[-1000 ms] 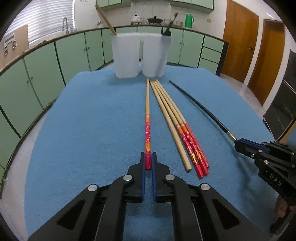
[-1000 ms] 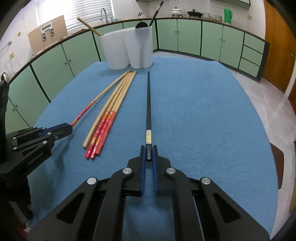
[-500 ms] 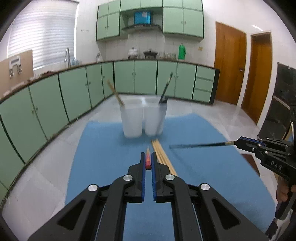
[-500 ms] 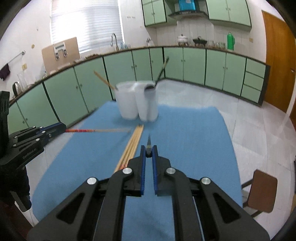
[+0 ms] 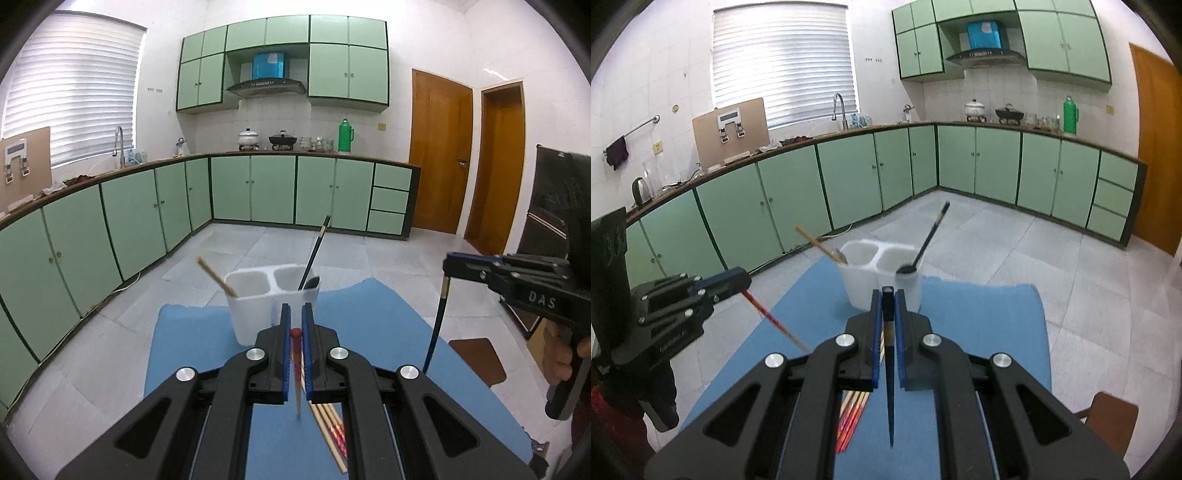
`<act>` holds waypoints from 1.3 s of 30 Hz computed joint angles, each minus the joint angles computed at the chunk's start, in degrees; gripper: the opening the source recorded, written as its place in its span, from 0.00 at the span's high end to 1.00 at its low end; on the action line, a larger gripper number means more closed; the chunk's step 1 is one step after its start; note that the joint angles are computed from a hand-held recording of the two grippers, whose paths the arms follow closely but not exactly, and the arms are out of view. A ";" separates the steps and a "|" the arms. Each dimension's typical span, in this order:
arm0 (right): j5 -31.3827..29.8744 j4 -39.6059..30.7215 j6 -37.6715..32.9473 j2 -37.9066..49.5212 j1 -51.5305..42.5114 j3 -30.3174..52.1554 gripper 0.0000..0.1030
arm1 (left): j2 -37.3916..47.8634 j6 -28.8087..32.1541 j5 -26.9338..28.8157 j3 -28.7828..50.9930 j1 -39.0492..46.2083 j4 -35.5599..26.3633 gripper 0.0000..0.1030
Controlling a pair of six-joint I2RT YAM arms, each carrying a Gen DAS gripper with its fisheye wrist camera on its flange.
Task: Organize utensils
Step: 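Lift both chopsticks and carry them over the white holder, then open both tools to drop the chopsticks into the holder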
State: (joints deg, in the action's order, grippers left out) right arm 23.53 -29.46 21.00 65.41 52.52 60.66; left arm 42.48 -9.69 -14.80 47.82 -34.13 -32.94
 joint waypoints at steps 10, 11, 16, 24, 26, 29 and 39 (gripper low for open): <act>-5.87 2.00 -6.54 7.80 -6.34 13.09 0.94 | 5.25 4.00 3.58 7.55 4.10 3.57 0.95; -6.43 2.23 -6.97 8.61 -6.95 14.22 0.94 | 6.40 4.57 4.04 8.92 4.80 4.19 0.95; -8.09 2.86 -9.41 14.97 -10.45 22.60 0.94 | 12.22 6.19 7.14 15.34 8.42 6.63 0.95; -10.16 2.51 -12.25 24.61 -14.61 34.48 0.94 | 23.81 7.81 11.72 26.49 14.47 11.58 0.95; -10.90 2.58 -12.55 27.12 -15.58 37.05 0.94 | 26.44 8.41 11.99 28.60 15.44 12.95 0.95; -11.65 4.05 -13.15 30.63 -16.85 39.58 0.94 | 30.77 9.04 12.33 30.89 16.83 16.10 0.95; -13.13 7.90 -13.17 38.43 -19.09 39.20 0.94 | 41.42 8.08 13.14 29.16 18.93 22.00 0.95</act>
State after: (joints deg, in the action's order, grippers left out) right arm 10.40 -21.56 7.83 103.83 33.43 99.87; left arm 83.90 -1.60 -1.66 76.98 -15.21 -10.94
